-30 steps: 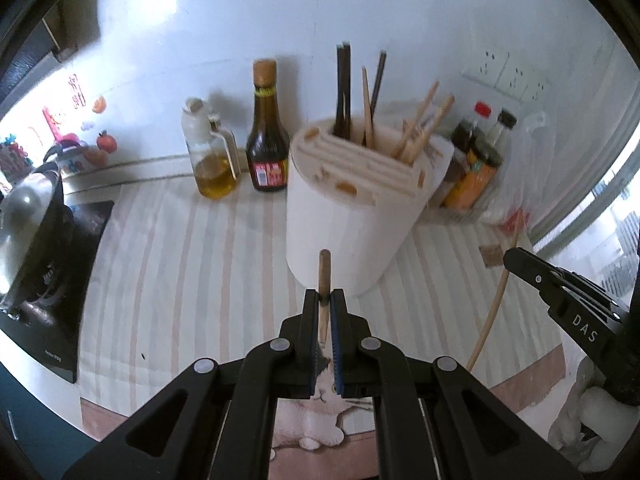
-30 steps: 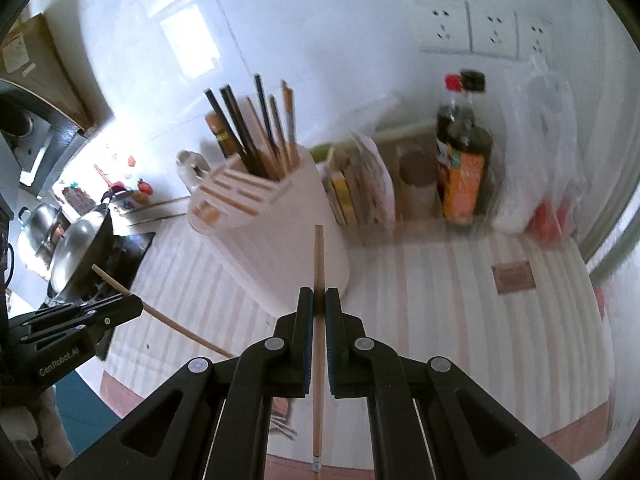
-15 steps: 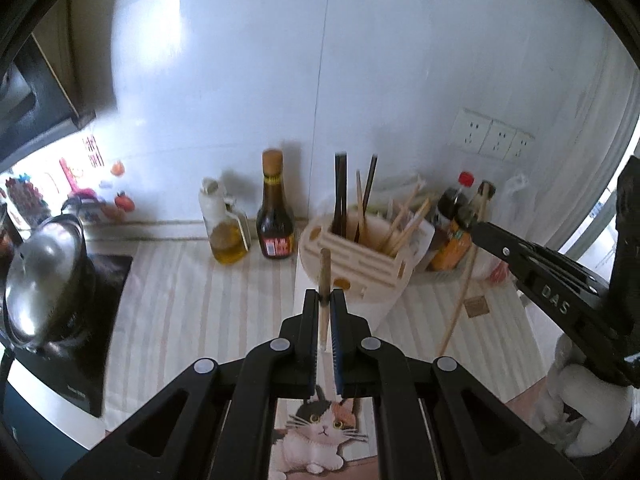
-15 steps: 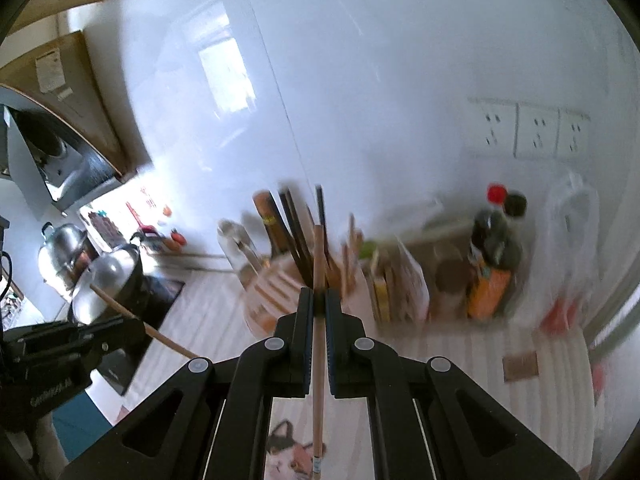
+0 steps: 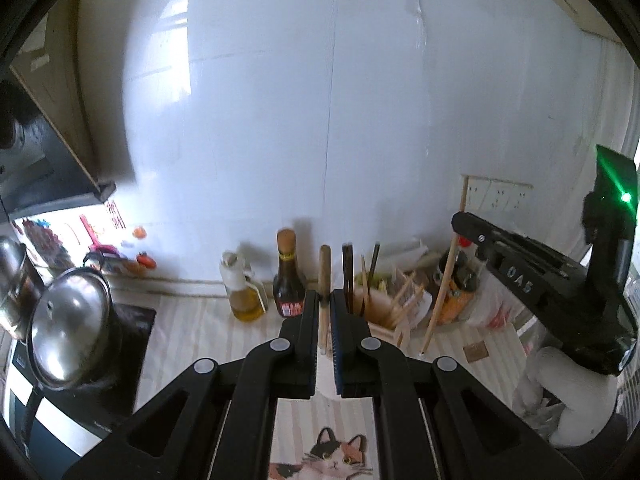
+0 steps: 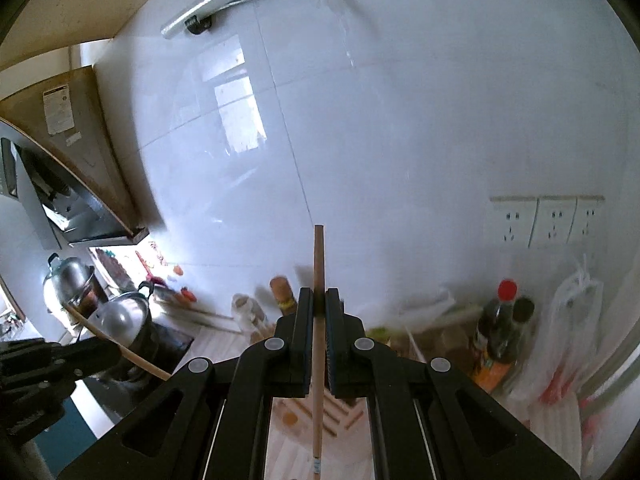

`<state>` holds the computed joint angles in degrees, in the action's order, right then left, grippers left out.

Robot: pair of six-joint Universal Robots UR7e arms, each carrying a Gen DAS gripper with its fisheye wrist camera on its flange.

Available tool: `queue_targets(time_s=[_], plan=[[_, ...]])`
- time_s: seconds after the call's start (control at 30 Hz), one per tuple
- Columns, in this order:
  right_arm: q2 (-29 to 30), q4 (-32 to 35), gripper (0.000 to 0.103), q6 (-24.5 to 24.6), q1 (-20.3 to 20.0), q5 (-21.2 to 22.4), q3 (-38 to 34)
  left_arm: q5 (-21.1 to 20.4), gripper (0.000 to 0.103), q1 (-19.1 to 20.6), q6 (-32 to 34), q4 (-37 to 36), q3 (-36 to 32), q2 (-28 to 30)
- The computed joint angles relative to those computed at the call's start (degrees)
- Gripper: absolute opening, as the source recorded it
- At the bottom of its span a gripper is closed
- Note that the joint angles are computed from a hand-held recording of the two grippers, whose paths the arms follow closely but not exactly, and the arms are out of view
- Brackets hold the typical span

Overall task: Organize utensils
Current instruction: 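Lift both light chopsticks up over the cream holder, then open both tools to drop the light chopsticks into the holder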

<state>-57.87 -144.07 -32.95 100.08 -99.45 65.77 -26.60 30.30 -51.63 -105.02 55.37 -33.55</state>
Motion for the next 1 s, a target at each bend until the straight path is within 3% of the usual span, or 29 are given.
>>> queue_targets(time_s=[0.37, 0.7, 1.0], plan=[[8.75, 0.62, 0.005, 0.69, 0.88, -1.61, -13.69, 0.56, 0.003, 2.43, 6.19, 0.56, -13.26, 6.27], [16.18, 2.87, 0.005, 0.42, -0.22, -2.62, -23.04, -5.04, 0.003, 5.53, 8.87, 3.84, -25.59, 13.48], [18.70, 3.87, 0.006, -0.21, -1.18, -1.76, -25.53, -9.81, 0.004, 7.58, 10.44, 7.74, -34.42, 18.13]])
